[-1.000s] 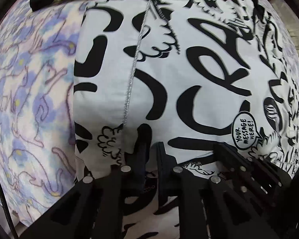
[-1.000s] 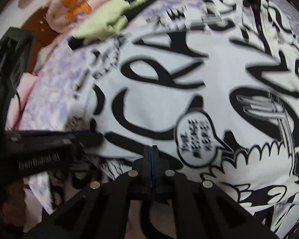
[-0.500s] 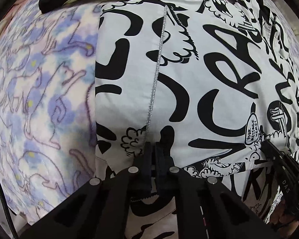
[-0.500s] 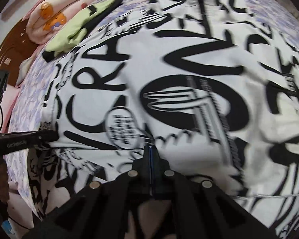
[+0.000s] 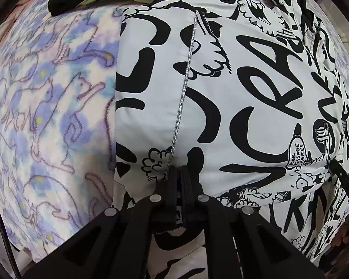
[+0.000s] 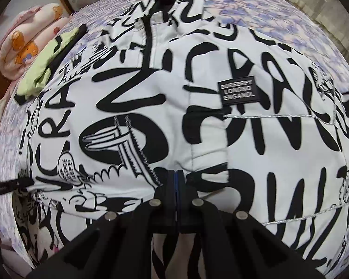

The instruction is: Fold large clothes

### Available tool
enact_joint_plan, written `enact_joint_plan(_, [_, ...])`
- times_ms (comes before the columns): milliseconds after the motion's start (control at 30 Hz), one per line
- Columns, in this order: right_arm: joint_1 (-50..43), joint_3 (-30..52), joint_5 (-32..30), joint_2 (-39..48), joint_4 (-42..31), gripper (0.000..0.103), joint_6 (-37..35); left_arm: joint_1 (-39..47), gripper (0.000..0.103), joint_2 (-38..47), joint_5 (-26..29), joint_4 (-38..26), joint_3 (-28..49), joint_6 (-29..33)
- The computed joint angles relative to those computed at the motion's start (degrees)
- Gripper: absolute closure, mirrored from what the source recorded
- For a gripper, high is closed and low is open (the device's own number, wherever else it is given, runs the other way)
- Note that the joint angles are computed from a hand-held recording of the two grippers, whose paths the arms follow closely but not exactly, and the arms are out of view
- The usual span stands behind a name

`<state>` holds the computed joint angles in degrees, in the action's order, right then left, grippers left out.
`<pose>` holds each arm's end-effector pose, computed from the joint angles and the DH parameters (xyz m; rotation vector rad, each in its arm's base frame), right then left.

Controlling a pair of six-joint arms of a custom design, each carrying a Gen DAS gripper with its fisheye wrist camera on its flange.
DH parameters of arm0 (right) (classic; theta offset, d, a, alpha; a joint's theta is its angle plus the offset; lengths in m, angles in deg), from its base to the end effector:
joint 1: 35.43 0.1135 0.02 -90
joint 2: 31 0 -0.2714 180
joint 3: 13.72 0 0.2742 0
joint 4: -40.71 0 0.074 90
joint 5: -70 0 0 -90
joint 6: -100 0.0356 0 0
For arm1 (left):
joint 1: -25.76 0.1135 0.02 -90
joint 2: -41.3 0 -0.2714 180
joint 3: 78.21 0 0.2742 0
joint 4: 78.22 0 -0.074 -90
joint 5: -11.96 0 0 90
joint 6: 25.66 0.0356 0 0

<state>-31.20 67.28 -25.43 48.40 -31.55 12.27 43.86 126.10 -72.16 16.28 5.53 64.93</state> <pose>0.2794 0.0240 0.2847 -0.0707 2.8049 0.1599 0.2636 0.0823 0.2695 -0.4615 3.0276 -0.1403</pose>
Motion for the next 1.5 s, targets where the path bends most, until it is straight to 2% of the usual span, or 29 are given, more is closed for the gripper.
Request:
enact_joint_plan(100, [1.8, 2.3, -0.7, 0.1, -1.1, 0.103, 2.3, -1.2, 0.100, 1.6, -0.4, -3.7, 4.5, 0.1])
enact_joint_plan(200, [3.7, 4.9, -4.5, 0.2, -0.3, 0.103, 4.0, -2.8, 0.100, 2.3, -0.1, -5.4, 9.4, 1.6])
enact_joint_plan(367, [8.9, 9.4, -10.6, 5.2, 6.2, 0.103, 8.2, -3.7, 0.100, 8.8, 4.0, -7.3, 19.5, 2.4])
enact_joint_plan(533, [13.8, 12.2, -15.0, 12.3, 13.9, 0.103, 12.5, -4.6, 0.100, 17.1, 8.0, -5.1, 27.5, 1.4])
enact_joint_plan(633, [16.3, 13.5, -13.7, 15.7, 17.2, 0.103, 13.5, -4.2, 0.100, 21.3, 13.2, -2.7, 29.9, 0.1])
enact_joint_plan(800, [18.2, 15.2, -12.9, 21.4, 20.2, 0.103, 15.7, -5.9, 0.100, 26.6, 15.9, 0.2, 30.9, -2.6])
enact_joint_plan(967, [18.0, 14.2, -13.0, 24.9, 22.3, 0.103, 17.5, -6.3, 0.101, 28.0, 15.3, 3.9, 28.2, -5.9])
enact_joint_plan(1067, [17.5, 14.1, -10.0, 24.9, 22.3, 0.103, 16.8, -5.5, 0.102, 27.5, 16.0, 6.1, 26.5, -6.2])
enact_joint_plan(1200, [14.8, 13.4, -7.3, 23.6, 21.1, 0.103, 17.2, -3.6, 0.102, 26.9, 12.7, 6.4, 27.2, -6.1])
enact_joint_plan(1267, [12.7, 12.6, -6.9, 22.6, 20.3, 0.103, 17.4, -2.3, 0.102, 27.0, 10.5, 5.9, 28.3, -5.1])
enact_joint_plan(1333, [11.4, 12.6, -5.4, 21.8, 19.2, 0.103, 16.4, -0.7, 0.102, 27.5, 10.7, 5.3, 29.4, -4.5])
enact_joint_plan(1400, [9.3, 12.3, -4.4, 21.0, 18.1, 0.103, 15.8, 1.5, 0.102, 28.1, 13.7, 4.4, 30.3, -3.1])
enact_joint_plan(1500, [5.8, 11.2, -0.8, 19.1, 16.6, 0.103, 14.5, 2.0, 0.102, 27.0, 13.9, 5.6, 29.1, -0.1])
